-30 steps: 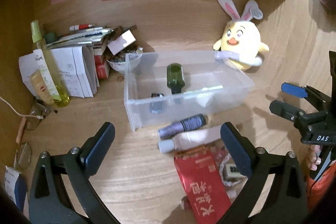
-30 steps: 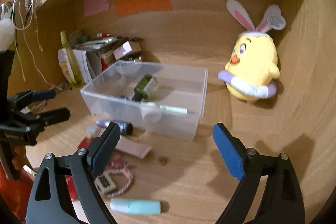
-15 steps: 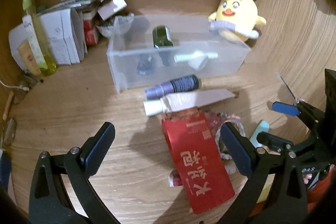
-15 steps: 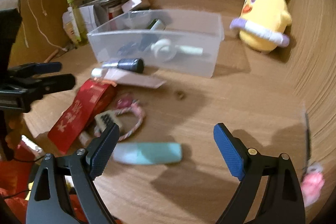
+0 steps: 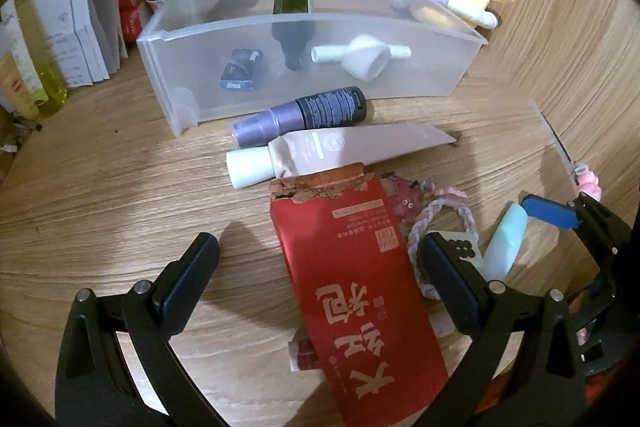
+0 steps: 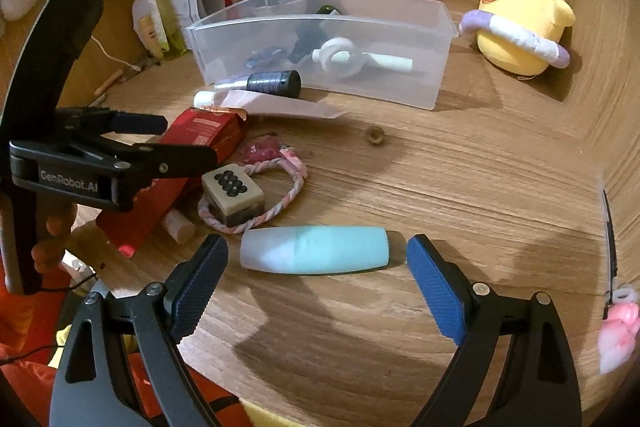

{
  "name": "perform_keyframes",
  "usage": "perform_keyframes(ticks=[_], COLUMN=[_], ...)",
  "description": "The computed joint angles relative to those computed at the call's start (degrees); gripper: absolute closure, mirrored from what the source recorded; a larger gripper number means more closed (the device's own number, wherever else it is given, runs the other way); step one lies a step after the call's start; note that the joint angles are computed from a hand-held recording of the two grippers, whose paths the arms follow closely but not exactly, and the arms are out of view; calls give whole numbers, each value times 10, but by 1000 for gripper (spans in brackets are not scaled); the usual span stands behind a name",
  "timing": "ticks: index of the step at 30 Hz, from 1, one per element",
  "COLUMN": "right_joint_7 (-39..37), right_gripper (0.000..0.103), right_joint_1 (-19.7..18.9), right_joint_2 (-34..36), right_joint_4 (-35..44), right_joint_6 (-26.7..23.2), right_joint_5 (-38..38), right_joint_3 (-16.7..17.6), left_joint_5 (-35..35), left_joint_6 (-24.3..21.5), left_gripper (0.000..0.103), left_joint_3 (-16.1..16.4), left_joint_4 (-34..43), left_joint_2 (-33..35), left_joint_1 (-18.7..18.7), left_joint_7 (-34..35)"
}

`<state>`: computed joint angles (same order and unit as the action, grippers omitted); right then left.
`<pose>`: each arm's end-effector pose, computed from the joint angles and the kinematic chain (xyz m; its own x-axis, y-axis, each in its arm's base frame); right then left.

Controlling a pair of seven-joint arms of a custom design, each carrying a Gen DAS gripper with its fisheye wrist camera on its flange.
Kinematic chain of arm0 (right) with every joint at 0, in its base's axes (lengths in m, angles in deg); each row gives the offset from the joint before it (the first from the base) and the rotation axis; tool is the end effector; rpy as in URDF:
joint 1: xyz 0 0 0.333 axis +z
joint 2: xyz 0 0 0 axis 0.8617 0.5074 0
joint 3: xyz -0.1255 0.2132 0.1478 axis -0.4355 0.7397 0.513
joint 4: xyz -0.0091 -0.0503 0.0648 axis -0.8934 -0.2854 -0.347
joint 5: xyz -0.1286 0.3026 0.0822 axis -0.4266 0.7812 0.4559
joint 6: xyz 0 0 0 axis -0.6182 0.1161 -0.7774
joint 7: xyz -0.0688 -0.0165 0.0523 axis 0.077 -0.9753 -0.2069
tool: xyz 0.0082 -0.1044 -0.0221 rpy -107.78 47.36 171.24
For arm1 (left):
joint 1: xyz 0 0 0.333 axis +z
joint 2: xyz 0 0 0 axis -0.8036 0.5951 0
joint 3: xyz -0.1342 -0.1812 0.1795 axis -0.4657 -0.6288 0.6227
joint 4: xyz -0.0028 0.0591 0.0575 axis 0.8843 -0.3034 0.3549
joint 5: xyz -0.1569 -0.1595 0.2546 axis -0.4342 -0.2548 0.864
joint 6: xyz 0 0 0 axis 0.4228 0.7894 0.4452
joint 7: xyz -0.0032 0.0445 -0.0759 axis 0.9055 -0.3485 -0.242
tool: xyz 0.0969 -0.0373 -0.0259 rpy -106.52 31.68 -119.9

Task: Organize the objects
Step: 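Grasp the red pouch with the left tool while the right tool grasps the mint-blue cylinder, then lift the red pouch and mint-blue cylinder over the clear box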

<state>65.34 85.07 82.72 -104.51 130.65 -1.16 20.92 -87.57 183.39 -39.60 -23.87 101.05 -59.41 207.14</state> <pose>0.5763 0.2730 0.4010 -0.0787 -0.9943 -0.0716 -0.7510 0.1063 -0.6517 0.7141 -0.1728 0.4366 -0.6548 -0.7439 0.1336 -0.6753 0.4966 -0.5453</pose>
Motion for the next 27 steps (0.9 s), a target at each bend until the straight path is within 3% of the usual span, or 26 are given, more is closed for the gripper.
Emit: perform_keyframes(ticks=[4,6,10,15,27], right_joint_7=[16,21,37,64,122], right_gripper=[19,30,31,31,31], right_joint_1=[9,10,8,4,-9], right_joint_2=[-3,-6,-12,-17,-37], right_joint_4=[-2,-3,-11,-20,-32], right_joint_6=[-8,-14,-11,-6,2], right_joint_5=[-21,-31,-47,-69,-109], right_joint_3=[-10,-11,-13,-14,-19], left_joint_5=[7,5,0,-5,-51], left_joint_6=[-16,-15,-20,18,103], left_gripper=[1,1,6,36,45], left_joint_3=[1,-2,-8,-9,-22], left_joint_4=[45,50,67,9,-101], left_joint_2=[28,32,42,12,-53], left_joint_1=[-7,-7,-6,-5,21], left_joint_7=[-10,-9,-5,23,61])
